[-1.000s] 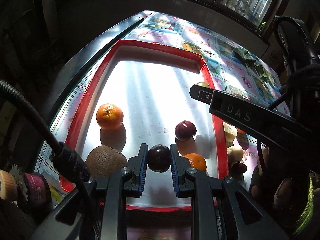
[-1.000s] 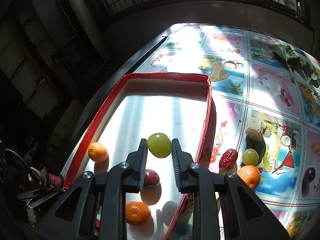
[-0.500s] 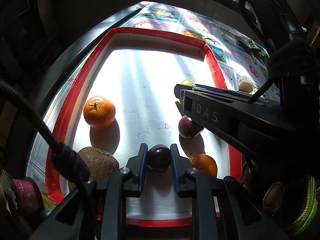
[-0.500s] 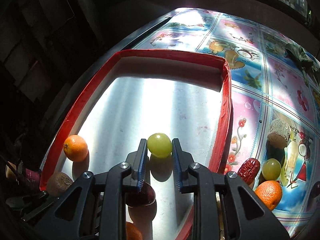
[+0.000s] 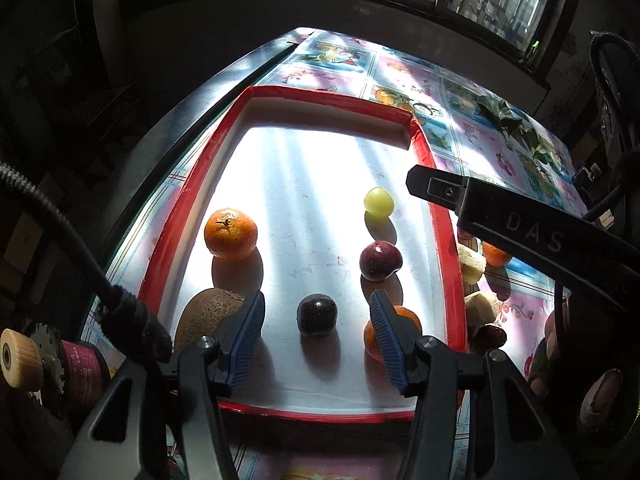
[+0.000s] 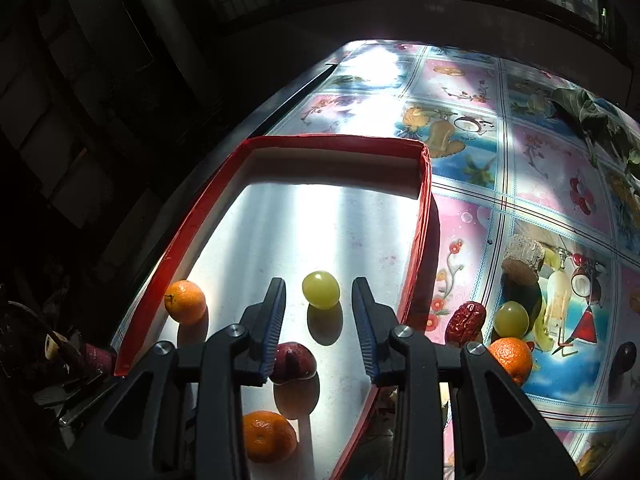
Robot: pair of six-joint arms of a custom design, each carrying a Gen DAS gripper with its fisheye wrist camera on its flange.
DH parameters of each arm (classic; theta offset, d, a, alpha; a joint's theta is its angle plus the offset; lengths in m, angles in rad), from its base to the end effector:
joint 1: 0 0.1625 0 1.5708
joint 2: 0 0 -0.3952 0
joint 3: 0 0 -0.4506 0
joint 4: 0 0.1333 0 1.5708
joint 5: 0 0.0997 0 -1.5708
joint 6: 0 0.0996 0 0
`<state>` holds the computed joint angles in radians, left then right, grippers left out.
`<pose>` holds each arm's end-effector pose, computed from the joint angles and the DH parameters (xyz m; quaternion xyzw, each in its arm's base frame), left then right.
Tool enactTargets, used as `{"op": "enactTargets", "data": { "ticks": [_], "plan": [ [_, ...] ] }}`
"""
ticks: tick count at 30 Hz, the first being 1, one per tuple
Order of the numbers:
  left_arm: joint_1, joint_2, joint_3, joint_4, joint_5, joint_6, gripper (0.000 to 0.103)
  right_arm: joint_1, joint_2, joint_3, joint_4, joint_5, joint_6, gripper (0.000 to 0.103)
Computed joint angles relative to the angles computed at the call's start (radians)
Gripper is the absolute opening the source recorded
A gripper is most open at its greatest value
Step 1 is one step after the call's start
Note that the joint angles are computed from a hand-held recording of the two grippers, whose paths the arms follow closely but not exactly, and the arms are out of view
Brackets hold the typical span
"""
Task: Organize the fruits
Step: 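Withdraw both open tools from the tray toward the fruit cluster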
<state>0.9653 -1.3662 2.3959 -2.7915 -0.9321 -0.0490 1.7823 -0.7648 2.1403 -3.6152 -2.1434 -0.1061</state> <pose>-0.0837 -0.4595 0.1036 0.2308 0.9170 -0.1862 0.2668 0.1831 -0.4749 -0.0097 0.0518 -0.9094 0.3285 0.2498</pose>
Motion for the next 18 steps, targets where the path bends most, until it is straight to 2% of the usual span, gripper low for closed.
{"op": "enactTargets", "data": {
  "ticks": [2,4,14,18],
  "plan": [
    [-0.022,-0.020,0.019,-0.018,0.018,-0.010,0.061,0.008,-0.029,0.045,-0.058,-0.011,0.007,0.047],
    [-0.039,-0.038,0.033,-0.025,0.022,-0.022,0.064,0.011,-0.060,0.093,-0.106,-0.029,0.013,0.050],
    [-0.130,-0.082,0.097,0.004,0.004,-0.075,0.066,-0.008,-0.173,0.286,-0.244,-0.158,0.084,0.053],
    [-0.181,-0.098,0.128,0.025,-0.005,-0.102,0.066,-0.043,-0.208,0.366,-0.319,-0.159,0.104,0.053]
  ]
}}
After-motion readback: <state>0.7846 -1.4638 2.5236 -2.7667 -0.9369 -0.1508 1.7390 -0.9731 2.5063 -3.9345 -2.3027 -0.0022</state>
